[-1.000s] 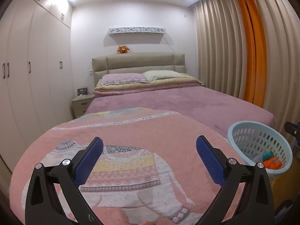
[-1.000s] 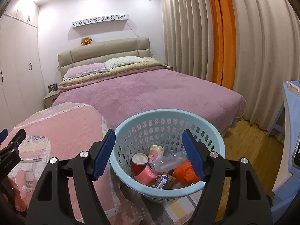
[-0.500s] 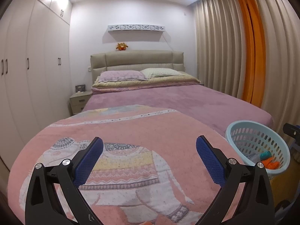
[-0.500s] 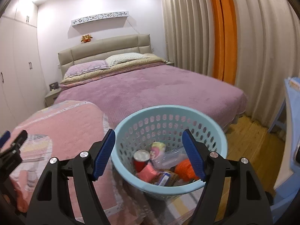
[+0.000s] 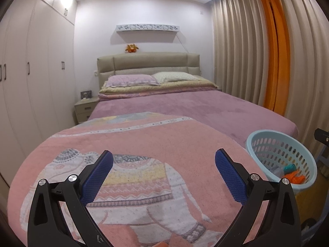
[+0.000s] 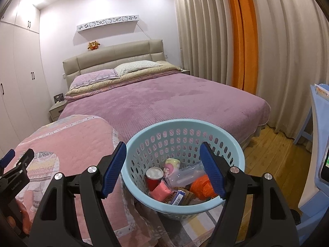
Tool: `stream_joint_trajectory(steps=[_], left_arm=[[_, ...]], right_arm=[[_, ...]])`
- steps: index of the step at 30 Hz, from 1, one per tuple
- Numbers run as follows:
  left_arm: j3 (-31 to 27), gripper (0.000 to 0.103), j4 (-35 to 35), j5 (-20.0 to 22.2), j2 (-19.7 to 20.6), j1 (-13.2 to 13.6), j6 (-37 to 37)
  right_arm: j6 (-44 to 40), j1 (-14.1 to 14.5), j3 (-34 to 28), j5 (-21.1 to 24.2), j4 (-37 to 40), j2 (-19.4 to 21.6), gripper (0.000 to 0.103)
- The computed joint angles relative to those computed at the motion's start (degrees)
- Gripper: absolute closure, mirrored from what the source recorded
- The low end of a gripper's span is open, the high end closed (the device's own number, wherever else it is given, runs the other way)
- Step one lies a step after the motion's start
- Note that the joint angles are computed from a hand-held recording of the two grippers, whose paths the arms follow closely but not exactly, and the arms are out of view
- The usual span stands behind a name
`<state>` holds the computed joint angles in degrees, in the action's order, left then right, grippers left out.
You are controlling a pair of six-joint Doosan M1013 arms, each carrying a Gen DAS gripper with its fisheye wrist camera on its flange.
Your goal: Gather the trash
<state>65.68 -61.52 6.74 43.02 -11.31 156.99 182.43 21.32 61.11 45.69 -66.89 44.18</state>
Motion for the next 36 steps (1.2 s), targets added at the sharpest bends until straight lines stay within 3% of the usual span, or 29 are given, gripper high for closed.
stream_joint_trajectory(steps=[4,10,25,33,36], left_arm=[[0.4,0.007,-2.3,-0.7,-0.1,-0.1,2.4],[0.2,0.007,2.4,-0.8,-0.1,-0.1,-2.7],[0.0,0.007,6.1,-0.8,-0.1,-0.1,-6.7],[0.1,0.007,5.4,-1.2,-0.1,-0.1,-5.9],[0.5,0.007,0.4,-1.6,-0.3,-0.1,-0.7]], right_arm=[[-0.4,0.2,-0.3,0.5,0.0,0.2,0.033],[-0.4,0.2,-0.5,0.6,-0.1,0.3,0.033],[-0.9,0.1,-0.3,0.1,-0.1,0.0,0.033],[-0.8,-0.4,0.3,-1.5,0.5,-0.5,0.033],[-1.1,-0.4,0.2,-1.4,0.4,-0.5,0.033]])
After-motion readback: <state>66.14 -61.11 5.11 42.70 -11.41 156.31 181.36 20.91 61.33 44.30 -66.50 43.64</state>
